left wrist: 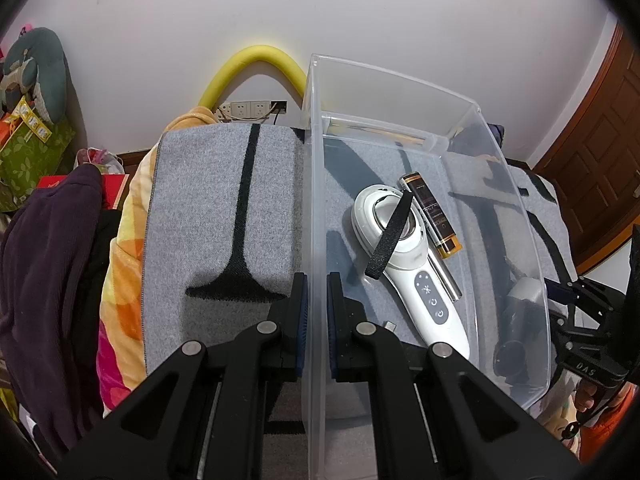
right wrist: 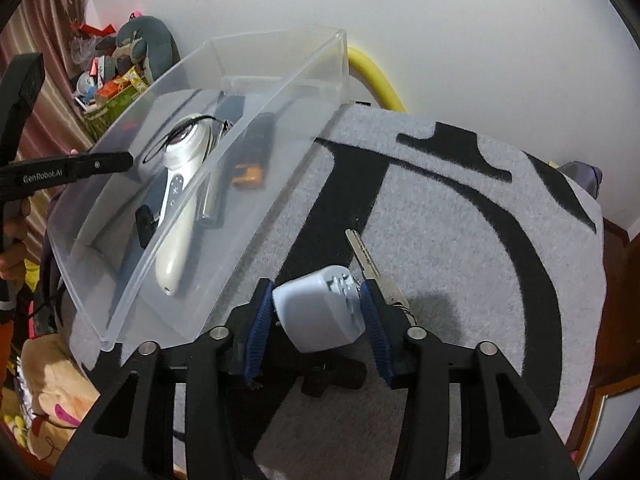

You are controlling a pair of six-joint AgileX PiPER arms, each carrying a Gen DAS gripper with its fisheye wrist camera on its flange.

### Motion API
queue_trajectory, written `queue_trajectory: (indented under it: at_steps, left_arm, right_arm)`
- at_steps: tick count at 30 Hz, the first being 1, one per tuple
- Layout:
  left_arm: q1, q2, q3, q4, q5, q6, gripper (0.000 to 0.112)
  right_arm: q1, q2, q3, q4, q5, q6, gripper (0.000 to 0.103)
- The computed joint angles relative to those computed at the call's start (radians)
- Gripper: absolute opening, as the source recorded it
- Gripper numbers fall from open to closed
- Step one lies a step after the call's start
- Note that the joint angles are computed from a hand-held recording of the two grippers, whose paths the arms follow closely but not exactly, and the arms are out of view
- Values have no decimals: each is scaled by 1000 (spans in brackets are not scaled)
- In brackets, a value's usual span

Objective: Organize rigid objects
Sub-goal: 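Grasp the white plug adapter on the blanket with the right gripper, then carry the white plug adapter into the clear box and release it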

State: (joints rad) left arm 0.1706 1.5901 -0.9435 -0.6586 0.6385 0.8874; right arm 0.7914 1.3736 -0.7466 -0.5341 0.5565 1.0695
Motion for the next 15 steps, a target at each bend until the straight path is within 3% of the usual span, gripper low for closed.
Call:
queue_trajectory:
  at_steps: [5, 15]
  left_arm:
    - [0, 1, -1, 0, 0, 0, 6]
    - [0, 1, 0, 1, -1, -1, 6]
  right_arm:
    - [-14, -49, 12, -7, -4, 7, 32]
    - [34, -124, -75, -98, 95, 57, 32]
